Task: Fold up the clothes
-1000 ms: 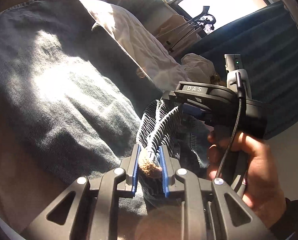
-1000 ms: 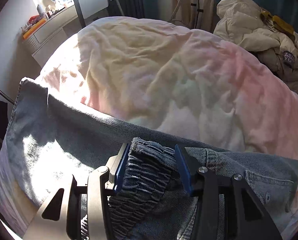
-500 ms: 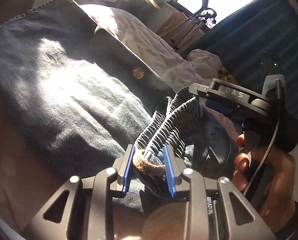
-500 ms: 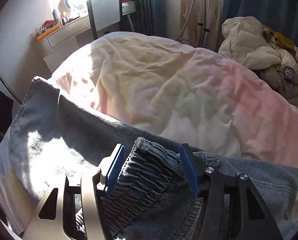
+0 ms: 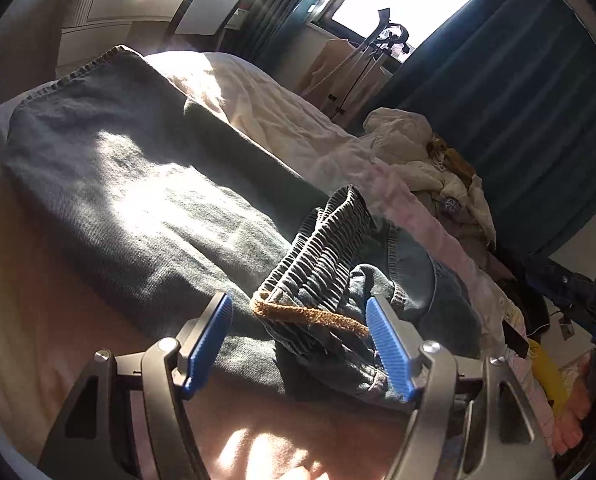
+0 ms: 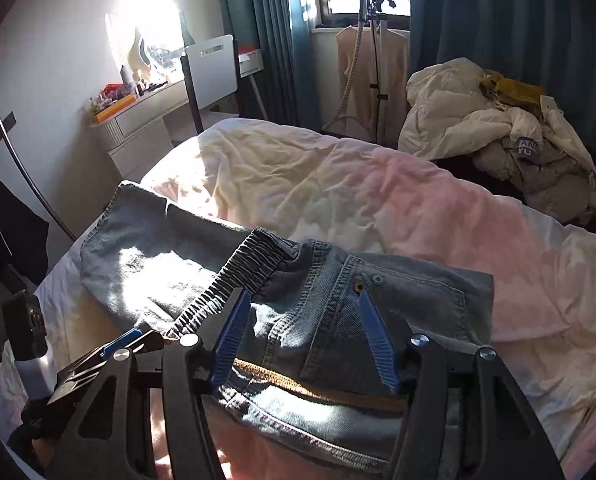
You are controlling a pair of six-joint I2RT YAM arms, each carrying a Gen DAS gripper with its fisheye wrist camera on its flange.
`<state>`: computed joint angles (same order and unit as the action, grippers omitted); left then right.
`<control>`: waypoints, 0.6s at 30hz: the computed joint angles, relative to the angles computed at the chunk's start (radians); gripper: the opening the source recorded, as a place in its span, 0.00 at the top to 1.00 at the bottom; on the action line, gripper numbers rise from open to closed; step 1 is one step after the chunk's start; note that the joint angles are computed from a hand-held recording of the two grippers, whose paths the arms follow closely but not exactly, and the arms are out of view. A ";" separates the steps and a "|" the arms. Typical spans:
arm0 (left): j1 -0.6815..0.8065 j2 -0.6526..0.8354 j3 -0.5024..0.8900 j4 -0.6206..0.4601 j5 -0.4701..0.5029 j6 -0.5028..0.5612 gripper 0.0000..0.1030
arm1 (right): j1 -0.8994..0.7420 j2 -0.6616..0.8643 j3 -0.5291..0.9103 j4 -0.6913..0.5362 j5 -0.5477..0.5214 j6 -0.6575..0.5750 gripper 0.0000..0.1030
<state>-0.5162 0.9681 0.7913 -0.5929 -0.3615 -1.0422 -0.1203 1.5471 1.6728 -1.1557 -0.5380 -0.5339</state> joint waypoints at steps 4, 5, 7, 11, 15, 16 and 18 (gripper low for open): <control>-0.047 -0.004 0.024 -0.045 -0.027 -0.015 0.31 | -0.144 -0.036 0.010 -0.083 -0.097 -0.063 0.45; -0.053 -0.018 0.022 -0.056 -0.028 -0.027 0.31 | -0.182 -0.042 0.007 -0.101 -0.122 -0.089 0.45; -0.038 -0.057 0.013 -0.081 -0.008 -0.061 0.31 | -0.270 -0.055 -0.008 -0.130 -0.176 -0.153 0.45; 0.089 -0.168 -0.018 -0.126 0.099 -0.090 0.31 | -0.440 -0.060 -0.058 -0.161 -0.262 -0.283 0.45; 0.180 -0.226 -0.030 -0.163 0.159 -0.077 0.31 | -0.539 -0.001 -0.096 -0.116 -0.296 -0.321 0.45; 0.186 -0.223 -0.036 -0.156 0.170 -0.075 0.31 | -0.548 0.030 -0.091 -0.111 -0.299 -0.317 0.45; 0.203 -0.207 -0.060 -0.108 0.222 -0.063 0.31 | -0.556 0.082 -0.083 -0.105 -0.304 -0.291 0.45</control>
